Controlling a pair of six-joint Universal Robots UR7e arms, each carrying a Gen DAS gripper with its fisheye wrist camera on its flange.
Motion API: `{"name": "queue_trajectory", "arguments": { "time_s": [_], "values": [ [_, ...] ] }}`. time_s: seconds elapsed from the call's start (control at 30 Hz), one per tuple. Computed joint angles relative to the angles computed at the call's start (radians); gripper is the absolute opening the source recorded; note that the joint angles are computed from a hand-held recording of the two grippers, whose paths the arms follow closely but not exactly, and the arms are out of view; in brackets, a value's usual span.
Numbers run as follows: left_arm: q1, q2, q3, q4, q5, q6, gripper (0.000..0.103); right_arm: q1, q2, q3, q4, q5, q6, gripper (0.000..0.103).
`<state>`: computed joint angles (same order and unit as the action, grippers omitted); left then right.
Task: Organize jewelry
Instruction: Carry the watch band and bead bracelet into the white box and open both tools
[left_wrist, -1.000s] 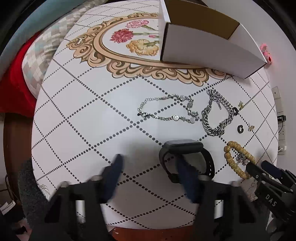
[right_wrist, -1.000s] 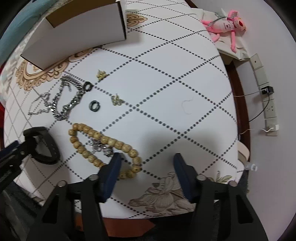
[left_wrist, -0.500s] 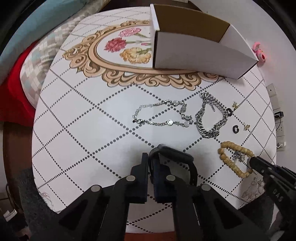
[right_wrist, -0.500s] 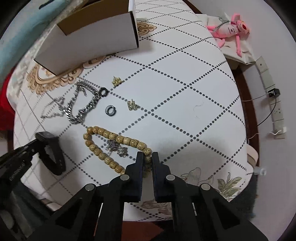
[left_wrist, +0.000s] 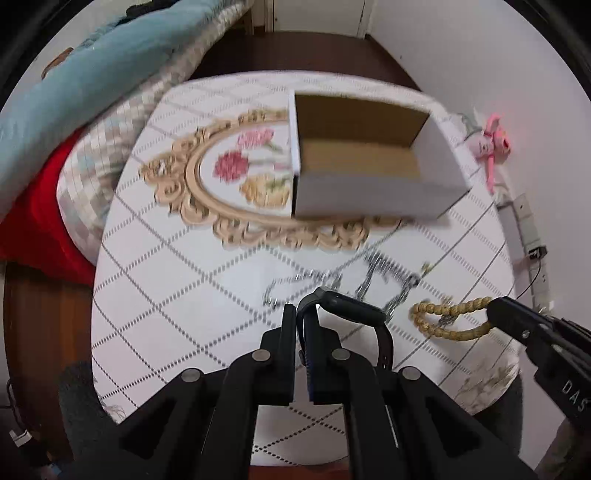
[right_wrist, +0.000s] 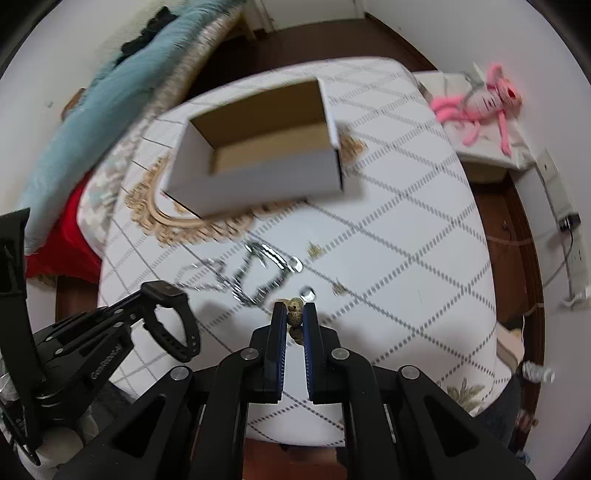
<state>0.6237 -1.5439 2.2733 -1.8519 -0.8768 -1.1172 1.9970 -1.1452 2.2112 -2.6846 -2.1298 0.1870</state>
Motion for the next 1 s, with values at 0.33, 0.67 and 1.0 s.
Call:
{"name": "queue_trajectory", "arguments": {
  "time_s": [0.33, 0.67, 1.0],
  "values": [
    [0.047, 0.082, -0.157, -0.098, 0.079, 0.150, 0.002, 0.052, 0.025, -0.167, -0.005, 0.036, -0.097, 0.009],
    [0.192, 0.237, -0.313, -0.212, 0.033, 0.335, 0.002, -0.006, 0.167, -0.389, 0.066, 0.089, -0.147, 0.009],
    [0.278, 0.322, -0.419, -0.185, -0.017, 0.348, 0.032, -0.079, 0.251, -0.483, 0.123, 0.127, -0.155, 0.009]
  ]
}}
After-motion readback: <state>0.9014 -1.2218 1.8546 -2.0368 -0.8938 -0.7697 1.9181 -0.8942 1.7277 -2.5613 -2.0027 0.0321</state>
